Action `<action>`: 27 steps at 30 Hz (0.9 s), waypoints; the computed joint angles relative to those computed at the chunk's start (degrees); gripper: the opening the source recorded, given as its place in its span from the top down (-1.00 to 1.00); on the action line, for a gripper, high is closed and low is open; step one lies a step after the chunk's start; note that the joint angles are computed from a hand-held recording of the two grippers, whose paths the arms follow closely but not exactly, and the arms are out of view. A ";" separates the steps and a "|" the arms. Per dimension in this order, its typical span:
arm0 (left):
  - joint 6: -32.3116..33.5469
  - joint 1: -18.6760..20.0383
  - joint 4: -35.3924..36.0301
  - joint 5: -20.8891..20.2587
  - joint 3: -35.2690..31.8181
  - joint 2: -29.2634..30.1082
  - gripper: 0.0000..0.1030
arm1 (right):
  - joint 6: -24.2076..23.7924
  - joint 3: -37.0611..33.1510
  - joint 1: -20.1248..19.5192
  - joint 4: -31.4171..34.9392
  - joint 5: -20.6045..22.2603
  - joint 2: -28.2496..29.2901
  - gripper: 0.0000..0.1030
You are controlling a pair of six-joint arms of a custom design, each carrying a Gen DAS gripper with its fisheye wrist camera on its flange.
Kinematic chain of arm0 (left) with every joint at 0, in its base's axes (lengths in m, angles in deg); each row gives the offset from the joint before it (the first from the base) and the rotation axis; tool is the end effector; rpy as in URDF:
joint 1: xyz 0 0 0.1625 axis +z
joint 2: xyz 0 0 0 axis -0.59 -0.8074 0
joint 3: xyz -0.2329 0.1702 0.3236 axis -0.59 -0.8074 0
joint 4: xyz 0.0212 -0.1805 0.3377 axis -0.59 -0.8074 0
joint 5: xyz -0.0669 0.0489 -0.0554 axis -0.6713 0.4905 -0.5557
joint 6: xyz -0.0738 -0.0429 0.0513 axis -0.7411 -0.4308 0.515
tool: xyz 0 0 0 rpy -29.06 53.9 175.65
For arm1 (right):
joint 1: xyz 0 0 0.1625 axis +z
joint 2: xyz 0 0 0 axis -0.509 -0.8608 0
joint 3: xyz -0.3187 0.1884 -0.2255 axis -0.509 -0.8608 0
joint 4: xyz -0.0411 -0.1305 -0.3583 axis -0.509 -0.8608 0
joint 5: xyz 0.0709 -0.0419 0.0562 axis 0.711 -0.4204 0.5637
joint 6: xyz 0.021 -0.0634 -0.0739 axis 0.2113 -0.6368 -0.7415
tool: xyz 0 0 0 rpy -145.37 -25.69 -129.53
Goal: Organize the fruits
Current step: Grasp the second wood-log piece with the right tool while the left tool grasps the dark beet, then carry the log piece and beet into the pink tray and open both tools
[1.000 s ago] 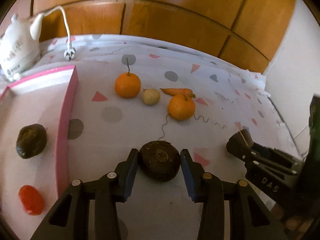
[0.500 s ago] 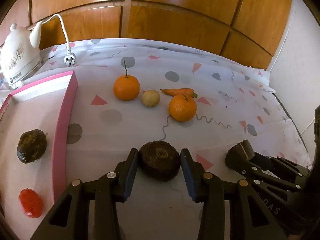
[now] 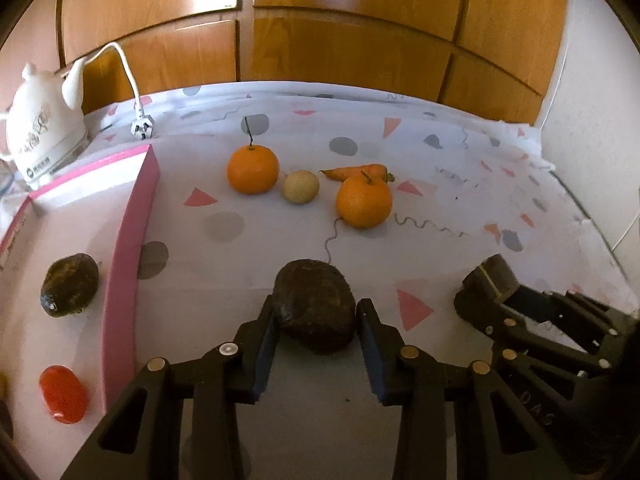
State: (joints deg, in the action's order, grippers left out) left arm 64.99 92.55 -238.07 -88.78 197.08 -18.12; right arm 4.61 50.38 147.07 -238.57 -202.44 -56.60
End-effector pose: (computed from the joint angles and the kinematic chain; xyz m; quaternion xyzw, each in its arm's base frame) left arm -0.0722 -0.4638 0.1976 0.2341 0.8910 -0.2814 0.2686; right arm 0.2839 -0.4387 -0.0184 0.1175 -0.8782 0.3159 0.3393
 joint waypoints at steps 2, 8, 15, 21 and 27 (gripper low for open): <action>0.11 0.19 -0.39 -0.31 0.01 0.02 0.30 | -0.21 0.38 -0.21 -1.10 0.51 -0.01 0.30; 0.57 0.42 -1.73 -0.66 0.29 0.31 0.30 | -0.46 0.43 -0.18 -2.61 0.71 0.48 0.30; 0.65 0.50 -2.15 -0.89 0.52 0.27 0.30 | -0.94 0.52 -0.23 -3.93 0.88 0.83 0.30; 0.49 0.53 -2.01 -1.10 0.47 0.15 0.30 | -1.13 0.47 -0.18 -4.19 0.74 0.94 0.30; -0.98 -0.54 -0.40 0.14 0.84 -1.71 0.30 | -1.26 0.25 0.01 -4.12 0.31 1.11 0.30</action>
